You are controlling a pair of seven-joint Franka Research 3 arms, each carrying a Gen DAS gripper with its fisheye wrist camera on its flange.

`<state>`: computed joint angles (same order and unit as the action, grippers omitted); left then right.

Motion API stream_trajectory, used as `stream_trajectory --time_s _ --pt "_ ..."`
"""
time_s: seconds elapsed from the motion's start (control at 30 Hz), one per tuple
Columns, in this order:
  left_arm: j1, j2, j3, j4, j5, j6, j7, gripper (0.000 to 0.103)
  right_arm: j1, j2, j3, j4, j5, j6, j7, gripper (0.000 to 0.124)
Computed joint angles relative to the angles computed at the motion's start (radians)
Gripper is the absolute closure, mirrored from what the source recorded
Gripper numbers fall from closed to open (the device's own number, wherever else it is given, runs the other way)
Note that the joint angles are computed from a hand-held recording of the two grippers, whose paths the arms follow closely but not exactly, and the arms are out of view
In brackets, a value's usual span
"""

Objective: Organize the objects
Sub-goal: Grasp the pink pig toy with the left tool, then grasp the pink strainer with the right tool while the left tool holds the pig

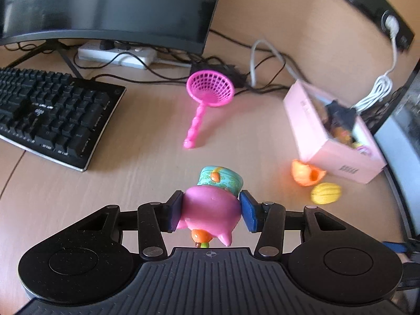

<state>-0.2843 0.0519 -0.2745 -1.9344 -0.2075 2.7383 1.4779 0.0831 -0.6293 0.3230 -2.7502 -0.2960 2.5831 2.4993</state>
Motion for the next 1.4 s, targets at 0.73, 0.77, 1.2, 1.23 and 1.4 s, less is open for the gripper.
stream_trajectory --time_s 0.73,0.77,1.2,1.23,1.4 --pt "0.06 -0.564 0.153 -0.555 0.074 0.106 -0.339 0.052 -0.073 1.128 0.159 1.238 -0.7 -0.115 0.034 0.021" --pt "0.058 -0.584 0.16 -0.57 0.088 0.105 -0.354 0.052 -0.059 1.161 0.148 1.282 -0.67 -0.141 0.024 0.021" --pt "-0.172 -0.525 0.3 -0.503 0.036 0.075 -0.185 0.052 -0.043 0.937 0.082 0.991 -0.438 0.012 -0.088 0.093" --pt "-0.2 -0.5 0.311 -0.478 0.007 0.07 -0.138 0.052 -0.044 0.88 0.076 0.92 -0.43 0.047 -0.087 0.094" --pt "-0.294 -0.386 0.332 -0.361 -0.143 0.049 0.094 0.052 -0.027 0.637 0.031 0.63 -0.318 0.182 -0.071 0.105"
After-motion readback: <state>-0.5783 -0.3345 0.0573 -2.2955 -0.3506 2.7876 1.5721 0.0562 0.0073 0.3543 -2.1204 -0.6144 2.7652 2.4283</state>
